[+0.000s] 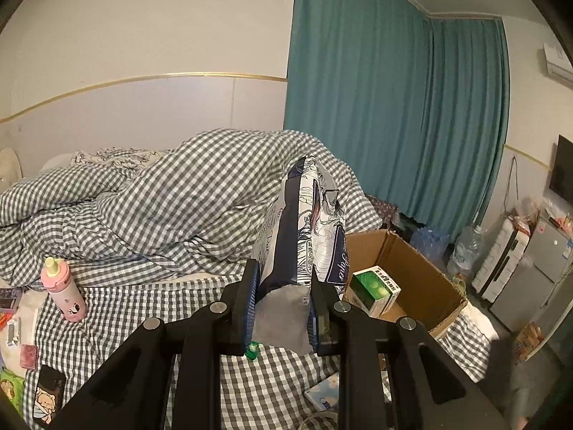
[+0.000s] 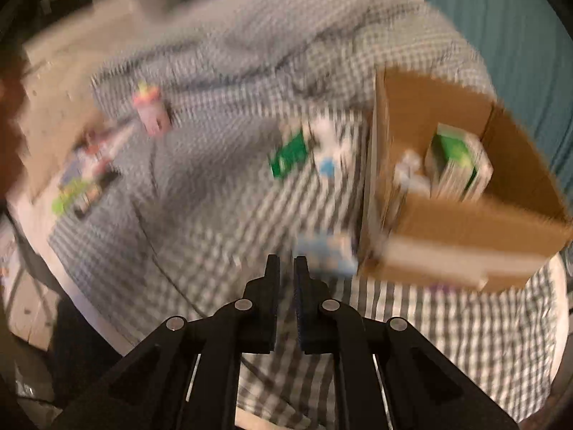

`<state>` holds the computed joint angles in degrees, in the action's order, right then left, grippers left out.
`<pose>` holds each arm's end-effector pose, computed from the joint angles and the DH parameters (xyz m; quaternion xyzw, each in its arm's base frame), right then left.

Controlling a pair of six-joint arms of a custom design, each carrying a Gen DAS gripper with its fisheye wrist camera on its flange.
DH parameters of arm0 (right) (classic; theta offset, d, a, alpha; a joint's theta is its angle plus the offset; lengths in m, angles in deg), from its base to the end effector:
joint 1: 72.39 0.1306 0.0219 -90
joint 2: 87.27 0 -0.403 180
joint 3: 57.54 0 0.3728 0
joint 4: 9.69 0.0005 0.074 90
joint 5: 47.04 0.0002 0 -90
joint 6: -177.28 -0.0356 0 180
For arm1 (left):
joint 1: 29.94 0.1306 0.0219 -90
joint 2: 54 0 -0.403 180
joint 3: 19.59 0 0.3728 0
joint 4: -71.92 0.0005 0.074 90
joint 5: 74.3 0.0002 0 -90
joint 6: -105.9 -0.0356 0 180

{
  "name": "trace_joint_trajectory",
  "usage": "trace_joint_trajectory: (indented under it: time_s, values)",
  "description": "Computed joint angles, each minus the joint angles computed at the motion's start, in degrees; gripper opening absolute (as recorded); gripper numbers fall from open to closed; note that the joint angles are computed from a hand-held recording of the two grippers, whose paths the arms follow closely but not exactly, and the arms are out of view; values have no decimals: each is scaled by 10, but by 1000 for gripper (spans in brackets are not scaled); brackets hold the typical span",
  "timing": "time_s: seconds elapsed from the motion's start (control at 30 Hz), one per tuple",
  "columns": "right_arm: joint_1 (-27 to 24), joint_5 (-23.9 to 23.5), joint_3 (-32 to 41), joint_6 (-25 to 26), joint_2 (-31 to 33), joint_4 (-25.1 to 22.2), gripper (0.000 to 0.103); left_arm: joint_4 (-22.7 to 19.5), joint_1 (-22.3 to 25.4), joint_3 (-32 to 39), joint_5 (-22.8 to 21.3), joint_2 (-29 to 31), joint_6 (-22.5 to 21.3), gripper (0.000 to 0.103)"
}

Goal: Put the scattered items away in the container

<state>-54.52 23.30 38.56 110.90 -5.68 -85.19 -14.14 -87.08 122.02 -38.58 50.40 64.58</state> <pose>0.3542 0.1263 0.5285 -0.3779 0.8769 0.1527 0.2548 0.2850 -0.3888 0.6749 -0.0984 0.8427 0.0081 0.5293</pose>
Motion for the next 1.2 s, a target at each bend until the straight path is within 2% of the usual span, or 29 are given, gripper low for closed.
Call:
trace_joint_trajectory:
  time_s: [0.1, 0.23, 0.47, 0.53, 0.6, 0.67, 0.97, 1.2]
  values:
    - [-7, 7, -20, 2, 13, 0, 15, 6, 5, -4, 9, 3, -5, 23]
    - [-15, 5, -42, -4, 24, 16, 31, 12, 12, -7, 23, 8, -10, 23]
    - [-8, 17, -43, -7, 49, 10, 32, 21, 28, -11, 47, 17, -24, 23]
    - [-5, 16, -46, -8, 52, 12, 31, 24, 32, -12, 53, 19, -26, 23]
    - [-1, 17, -47, -7, 54, 11, 10, 28, 36, -12, 60, 22, -31, 23]
    - [-1, 16, -46, -8, 53, 9, 5, 27, 38, -7, 64, 27, -35, 23]
    - [-33, -22, -11, -10, 31, 3, 4, 15, 34, 36, 59, 50, -46, 23]
    - [-77, -75, 60, -10, 8, -7, 4, 0, 25, 118, 48, 91, -68, 23]
